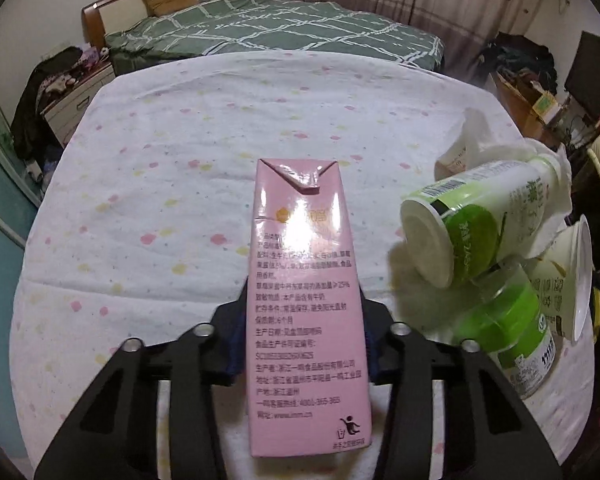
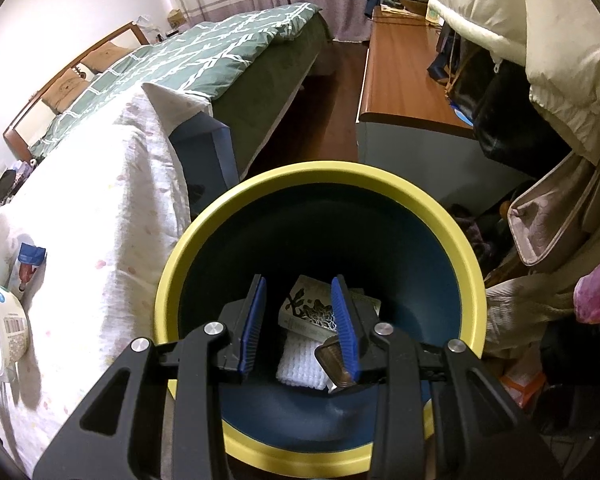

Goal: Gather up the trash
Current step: 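Carry the pink carton to the yellow bin and open the left gripper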

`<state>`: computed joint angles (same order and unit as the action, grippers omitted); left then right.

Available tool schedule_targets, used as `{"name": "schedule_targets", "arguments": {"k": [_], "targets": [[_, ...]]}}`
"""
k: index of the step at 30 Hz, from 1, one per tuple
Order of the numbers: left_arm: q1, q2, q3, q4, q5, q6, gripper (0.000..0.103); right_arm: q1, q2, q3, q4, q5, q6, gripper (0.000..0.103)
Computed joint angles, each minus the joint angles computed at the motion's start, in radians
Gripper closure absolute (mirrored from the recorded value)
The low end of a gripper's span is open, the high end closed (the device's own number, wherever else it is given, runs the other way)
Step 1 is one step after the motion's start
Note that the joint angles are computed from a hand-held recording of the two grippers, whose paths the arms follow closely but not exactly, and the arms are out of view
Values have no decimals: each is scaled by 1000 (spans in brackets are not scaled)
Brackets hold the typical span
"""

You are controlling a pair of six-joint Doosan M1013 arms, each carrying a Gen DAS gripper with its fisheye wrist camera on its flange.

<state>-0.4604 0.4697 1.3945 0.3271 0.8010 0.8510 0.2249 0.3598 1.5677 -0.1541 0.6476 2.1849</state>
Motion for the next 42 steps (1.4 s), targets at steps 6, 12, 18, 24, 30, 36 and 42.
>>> {"name": "schedule_targets", "arguments": {"k": [6, 12, 18, 24, 30, 36, 42], "targets": [[-17, -27, 30, 22, -21, 12, 64, -4, -1, 4, 16, -6, -15, 70], [-49, -92, 86, 45, -63, 9, 64, -2, -14, 24, 39, -30, -36, 70], [-103, -158, 109, 53, -117, 62, 64, 9, -46, 53, 4, -65, -12, 70], [-158, -140, 41, -101, -185, 290, 64, 13, -112, 120, -72, -114, 69, 70], [-192, -23, -126, -357, -158, 578, 64, 15, -191, 200, -204, -126, 189, 70], [-233, 125, -321, -462, -67, 699, 64, 6, -247, 271, -261, -125, 270, 70], [-262, 282, -542, -505, 69, 718, 64, -6, -270, 312, -258, -114, 285, 70]]}}
